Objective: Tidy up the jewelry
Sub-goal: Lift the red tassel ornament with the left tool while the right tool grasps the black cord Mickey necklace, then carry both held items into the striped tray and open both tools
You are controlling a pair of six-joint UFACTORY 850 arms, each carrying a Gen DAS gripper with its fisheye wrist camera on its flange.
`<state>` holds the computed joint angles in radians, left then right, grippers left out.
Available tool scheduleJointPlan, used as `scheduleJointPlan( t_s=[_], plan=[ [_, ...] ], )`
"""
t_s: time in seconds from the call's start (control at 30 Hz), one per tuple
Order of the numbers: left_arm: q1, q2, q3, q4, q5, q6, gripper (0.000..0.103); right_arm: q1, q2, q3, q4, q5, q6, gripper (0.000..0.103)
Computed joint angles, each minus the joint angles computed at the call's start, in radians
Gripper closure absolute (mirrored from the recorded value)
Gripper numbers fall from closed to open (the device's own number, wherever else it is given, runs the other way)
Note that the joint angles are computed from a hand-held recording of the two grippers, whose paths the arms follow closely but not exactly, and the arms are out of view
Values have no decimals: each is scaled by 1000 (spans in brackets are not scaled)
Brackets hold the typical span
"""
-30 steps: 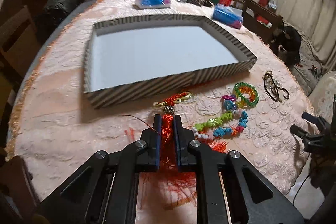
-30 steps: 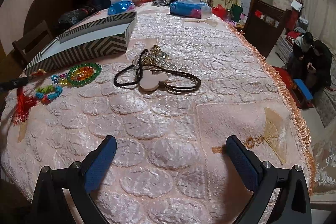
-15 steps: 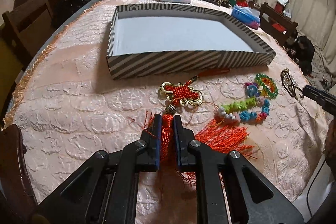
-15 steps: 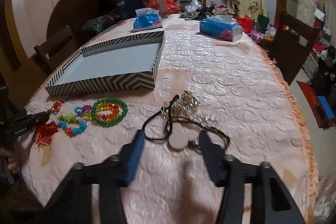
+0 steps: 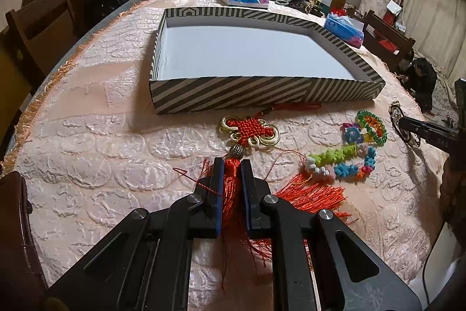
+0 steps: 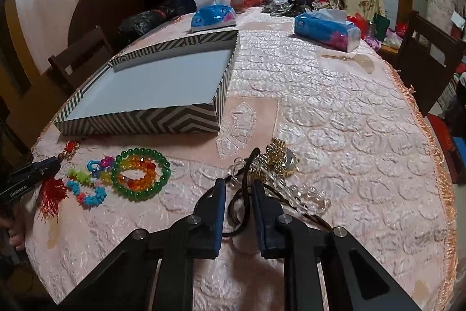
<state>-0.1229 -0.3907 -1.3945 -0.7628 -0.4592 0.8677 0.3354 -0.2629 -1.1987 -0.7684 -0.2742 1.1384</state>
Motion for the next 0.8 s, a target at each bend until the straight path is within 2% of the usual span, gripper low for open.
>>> scheduleJointPlan(
  t_s=[0.07, 0.17, 0.3, 0.4, 0.5, 0.63, 0.8],
  plan=[
    [-1, 1, 2, 4, 3, -1, 93, 0, 2, 4, 15, 1, -9, 95],
    [-2, 0, 1, 12, 6, -8, 93, 6, 28, 34, 17, 21, 1, 100],
    [-7, 1, 2, 31, 16, -22, 93, 26, 92, 93, -126, 42, 160, 100],
    [-10, 5, 7, 41, 26, -25, 93, 41, 149, 136, -295, 55, 344, 100],
    [2, 1, -1, 14, -7, -12, 93, 59, 203, 163, -424, 38, 474, 100],
    [25, 34, 11, -37, -56, 14, 94, 76, 249, 176, -451, 2, 493, 100],
    [46, 108, 37, -143, -106, 148, 94, 85, 285, 184, -438, -37, 488, 100]
  ],
)
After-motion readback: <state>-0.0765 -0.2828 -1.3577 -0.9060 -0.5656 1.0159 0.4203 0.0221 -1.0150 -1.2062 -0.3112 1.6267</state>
